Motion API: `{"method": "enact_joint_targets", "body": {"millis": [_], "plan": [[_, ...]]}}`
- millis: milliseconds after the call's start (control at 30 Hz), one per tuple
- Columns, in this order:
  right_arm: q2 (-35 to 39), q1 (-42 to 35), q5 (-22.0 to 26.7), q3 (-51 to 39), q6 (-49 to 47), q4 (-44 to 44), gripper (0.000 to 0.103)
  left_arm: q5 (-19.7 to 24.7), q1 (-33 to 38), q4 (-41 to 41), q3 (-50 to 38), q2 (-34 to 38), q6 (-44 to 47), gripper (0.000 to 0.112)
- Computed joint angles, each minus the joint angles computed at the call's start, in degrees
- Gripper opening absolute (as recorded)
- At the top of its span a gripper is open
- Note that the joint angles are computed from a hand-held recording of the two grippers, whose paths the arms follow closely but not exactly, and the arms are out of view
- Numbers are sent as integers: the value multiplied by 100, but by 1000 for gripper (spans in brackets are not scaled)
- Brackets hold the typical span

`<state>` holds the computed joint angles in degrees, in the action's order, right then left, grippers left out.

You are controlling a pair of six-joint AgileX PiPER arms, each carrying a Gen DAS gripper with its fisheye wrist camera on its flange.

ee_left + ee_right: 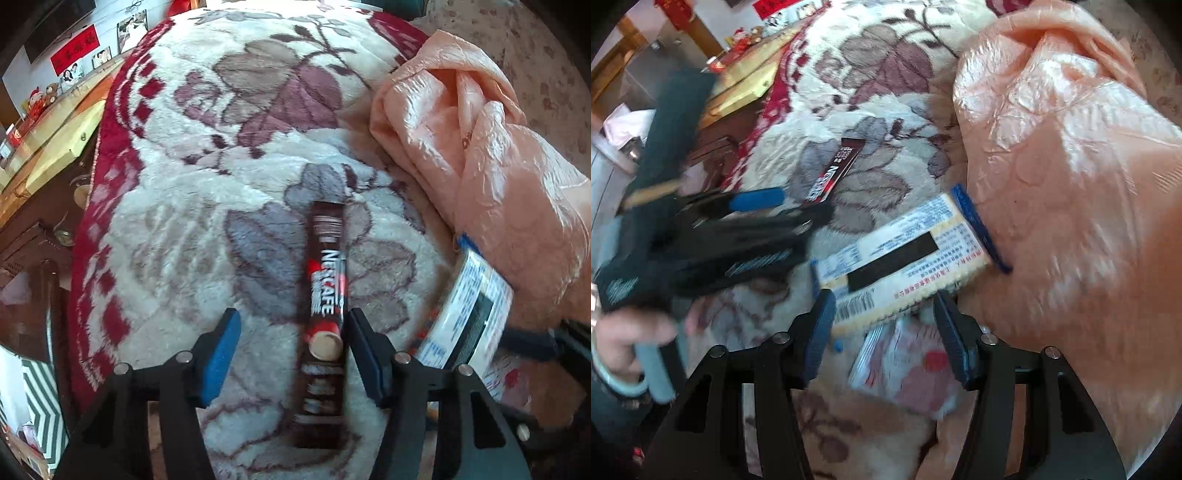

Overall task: Organize snacks
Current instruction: 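Move both open tools back over the remaining snacks on the quilt, then grasp the Nescafe coffee stick with the left tool while the right tool grasps the wafer packet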

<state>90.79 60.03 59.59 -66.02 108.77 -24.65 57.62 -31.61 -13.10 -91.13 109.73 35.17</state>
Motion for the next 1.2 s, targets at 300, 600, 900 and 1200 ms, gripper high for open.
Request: {"method": "enact_joint_targets", "body": {"millis": [300,600,900,1200], "plan": [[88,-745,-706,305,46,-11,66,86,143,-57,-339,213,-86,62],[252,-1026,-491,57,-543,19,66,122,25,91,-813,546,-44,70],[79,-900,-563,165,-464,-18,66,212,-194,289,-1113,835,392,75],[557,-1155,-390,-354,-1062,175,68,264,112,-161,-678,567,747,21]]}}
